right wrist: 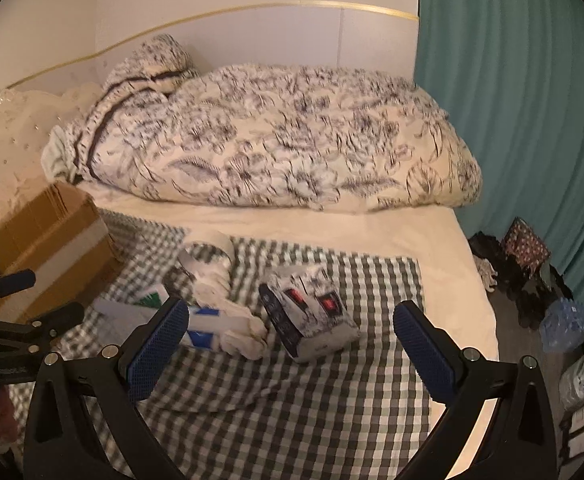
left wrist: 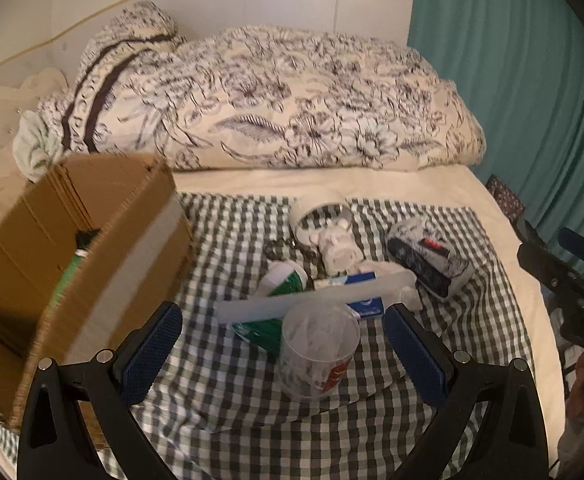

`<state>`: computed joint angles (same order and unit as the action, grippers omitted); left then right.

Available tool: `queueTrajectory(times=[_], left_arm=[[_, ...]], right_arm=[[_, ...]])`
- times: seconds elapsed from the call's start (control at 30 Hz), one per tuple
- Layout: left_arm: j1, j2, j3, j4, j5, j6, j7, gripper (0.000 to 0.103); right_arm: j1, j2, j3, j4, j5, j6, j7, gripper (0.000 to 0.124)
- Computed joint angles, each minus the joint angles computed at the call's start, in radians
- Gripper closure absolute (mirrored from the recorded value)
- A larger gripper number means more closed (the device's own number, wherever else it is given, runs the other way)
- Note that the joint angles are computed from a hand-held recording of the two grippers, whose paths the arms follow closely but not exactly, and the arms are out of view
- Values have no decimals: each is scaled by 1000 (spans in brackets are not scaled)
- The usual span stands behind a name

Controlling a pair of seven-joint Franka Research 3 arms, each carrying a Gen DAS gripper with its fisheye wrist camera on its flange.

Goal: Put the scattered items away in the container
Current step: 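Grasp the clear swab tub with the left tool while the right tool grasps the floral tissue pack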

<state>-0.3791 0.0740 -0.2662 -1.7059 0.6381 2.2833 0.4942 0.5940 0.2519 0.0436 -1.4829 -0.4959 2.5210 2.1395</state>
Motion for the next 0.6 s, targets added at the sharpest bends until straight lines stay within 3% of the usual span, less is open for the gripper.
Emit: queueTrajectory(times=[0.27, 0.6], left_arm=[[-2, 53, 6, -8, -49, 45, 26, 0], [0, 98, 23, -16, -95, 88, 38, 0]], right_arm=[[1, 67, -21, 25, -6, -32, 4, 21], [-9, 226, -37, 199, 119, -99, -117, 21]])
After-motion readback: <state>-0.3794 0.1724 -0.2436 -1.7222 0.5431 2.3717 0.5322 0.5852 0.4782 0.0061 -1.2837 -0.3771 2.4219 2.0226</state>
